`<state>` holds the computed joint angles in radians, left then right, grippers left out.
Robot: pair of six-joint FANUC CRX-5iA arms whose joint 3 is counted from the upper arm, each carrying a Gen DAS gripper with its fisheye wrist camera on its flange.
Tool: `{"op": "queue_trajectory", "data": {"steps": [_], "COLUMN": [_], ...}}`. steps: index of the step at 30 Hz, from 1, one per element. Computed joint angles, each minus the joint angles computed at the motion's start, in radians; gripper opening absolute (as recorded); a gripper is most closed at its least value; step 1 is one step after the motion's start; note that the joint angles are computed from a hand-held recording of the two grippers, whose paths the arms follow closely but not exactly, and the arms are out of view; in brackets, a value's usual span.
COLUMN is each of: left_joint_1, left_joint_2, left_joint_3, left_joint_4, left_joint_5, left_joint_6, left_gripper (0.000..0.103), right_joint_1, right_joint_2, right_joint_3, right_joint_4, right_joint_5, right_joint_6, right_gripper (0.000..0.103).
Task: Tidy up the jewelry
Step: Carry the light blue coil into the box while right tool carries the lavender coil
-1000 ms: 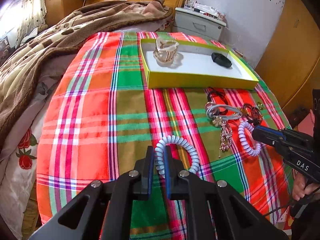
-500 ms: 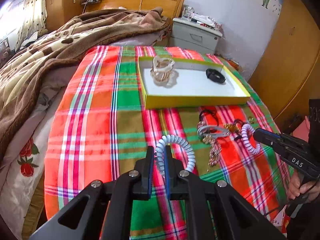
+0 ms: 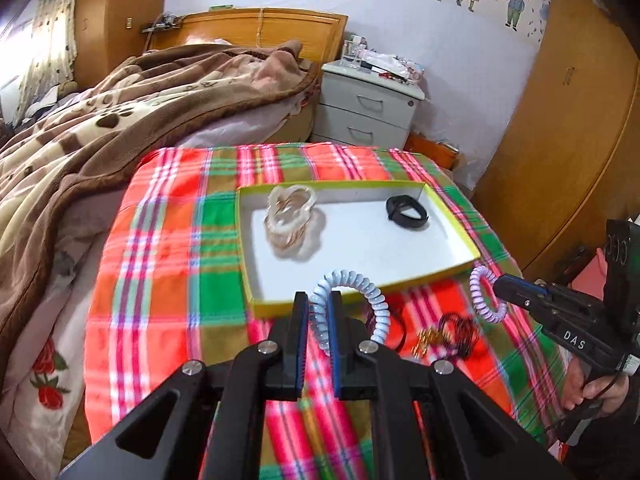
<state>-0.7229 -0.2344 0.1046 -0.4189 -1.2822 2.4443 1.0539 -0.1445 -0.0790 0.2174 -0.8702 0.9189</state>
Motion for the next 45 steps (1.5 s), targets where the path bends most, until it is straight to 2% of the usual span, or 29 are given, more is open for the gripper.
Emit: {"op": "queue_trajectory", "data": {"steps": [4, 7, 12, 22, 31, 35, 38, 45], "left_joint_1": [0.046, 0.108, 0.171, 0.243, 0.265, 0.269, 0.266, 0.245], "left_joint_2": [0.034, 0.055, 0.115, 0.209, 0.284, 0.317, 0.335, 0.376], "left_joint_3": [0.025, 0.02, 0.041, 0.06, 0.101, 0.118, 0.128, 0.182], "left_joint_4": [0.035, 0.115, 0.179, 0.275, 0.3, 0.309, 0.314, 0.257], "left_joint_5": [0.045, 0.104, 0.15, 0.199, 0.194, 0.187, 0.182, 0.118], "left_joint_6": [-0.045, -0.102, -0.157, -0.218, -0.25, -0.257, -0.262, -0.248], "left_gripper": [0.01, 0.01, 0.01, 0.01, 0.01, 0.01, 0.01, 0.01], "right_joint_1": [-0.039, -0.065, -0.107, -0.158, -0.164, -0.148, -0.146, -0.141], "right_joint_2": [0.043, 0.072, 0.135, 0.236, 0.29, 0.309, 0.318, 0.34], "right_joint_3": [0.046, 0.073, 0.136, 0.237, 0.283, 0.28, 0.287, 0.299], "right_joint_4": [-0.01, -0.012, -0.037, -0.071, -0.082, -0.02, -0.017, 0.006], "right_joint_5": [-0.005, -0.01, -0.036, -0.077, -0.139, -0.159, -0.171, -0.193], "right_joint_6": [0.018, 0.024, 0.057, 0.124, 0.184, 0.184, 0.197, 0.216], "right_gripper": [0.009, 0.009, 0.009, 0.009, 0.009, 0.009, 0.009, 0.009]}}
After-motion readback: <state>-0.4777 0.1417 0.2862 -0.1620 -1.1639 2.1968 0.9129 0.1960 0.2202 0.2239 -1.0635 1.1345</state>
